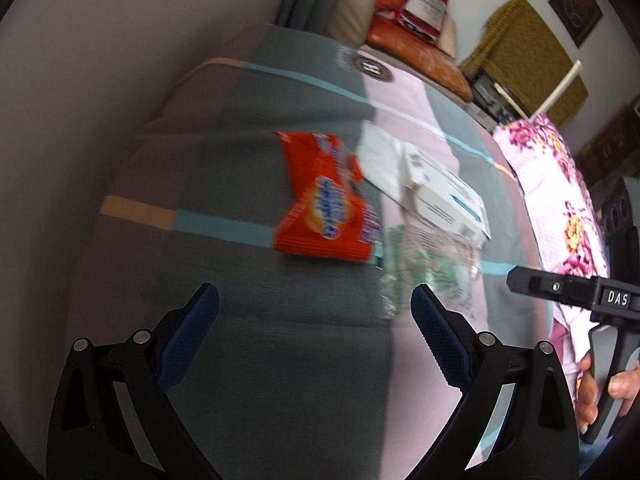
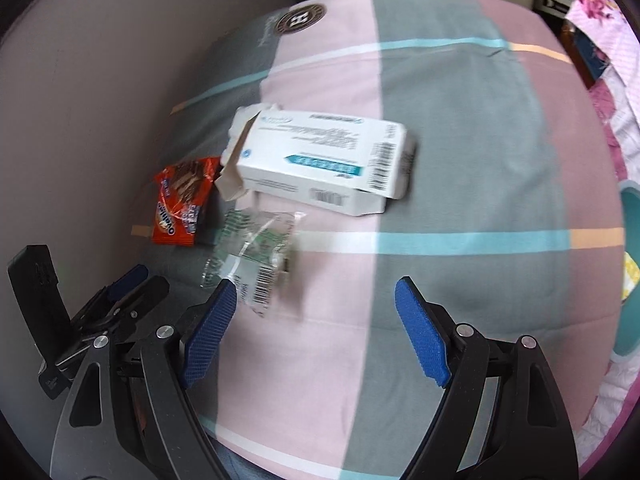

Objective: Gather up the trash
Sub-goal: 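Move both open tools back over the Ovaltine wrapper and plastic packet, then grasp the orange Ovaltine wrapper with the left tool while the right grasps the clear packet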

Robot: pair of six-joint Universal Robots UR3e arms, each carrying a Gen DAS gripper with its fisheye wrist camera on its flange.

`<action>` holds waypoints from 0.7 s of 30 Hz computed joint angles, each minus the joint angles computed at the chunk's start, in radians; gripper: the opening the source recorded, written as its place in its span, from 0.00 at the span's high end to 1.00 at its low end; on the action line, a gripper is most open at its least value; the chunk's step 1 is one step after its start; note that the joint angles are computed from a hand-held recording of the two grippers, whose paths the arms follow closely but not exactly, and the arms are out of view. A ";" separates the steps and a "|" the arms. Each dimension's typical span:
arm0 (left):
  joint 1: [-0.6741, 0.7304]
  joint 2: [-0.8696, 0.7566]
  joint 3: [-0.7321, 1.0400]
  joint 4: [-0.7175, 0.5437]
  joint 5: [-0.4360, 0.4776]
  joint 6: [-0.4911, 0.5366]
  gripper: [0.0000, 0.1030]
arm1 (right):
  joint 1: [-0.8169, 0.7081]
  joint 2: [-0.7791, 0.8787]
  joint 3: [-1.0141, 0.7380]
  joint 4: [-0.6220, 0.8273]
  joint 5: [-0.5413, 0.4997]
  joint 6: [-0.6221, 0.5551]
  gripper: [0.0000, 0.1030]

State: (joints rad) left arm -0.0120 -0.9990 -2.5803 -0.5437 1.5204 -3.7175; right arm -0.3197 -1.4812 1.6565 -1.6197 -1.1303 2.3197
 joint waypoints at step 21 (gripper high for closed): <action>0.217 0.084 -0.030 -0.071 -0.120 0.159 0.06 | 0.115 0.108 0.015 -0.042 0.060 0.036 0.56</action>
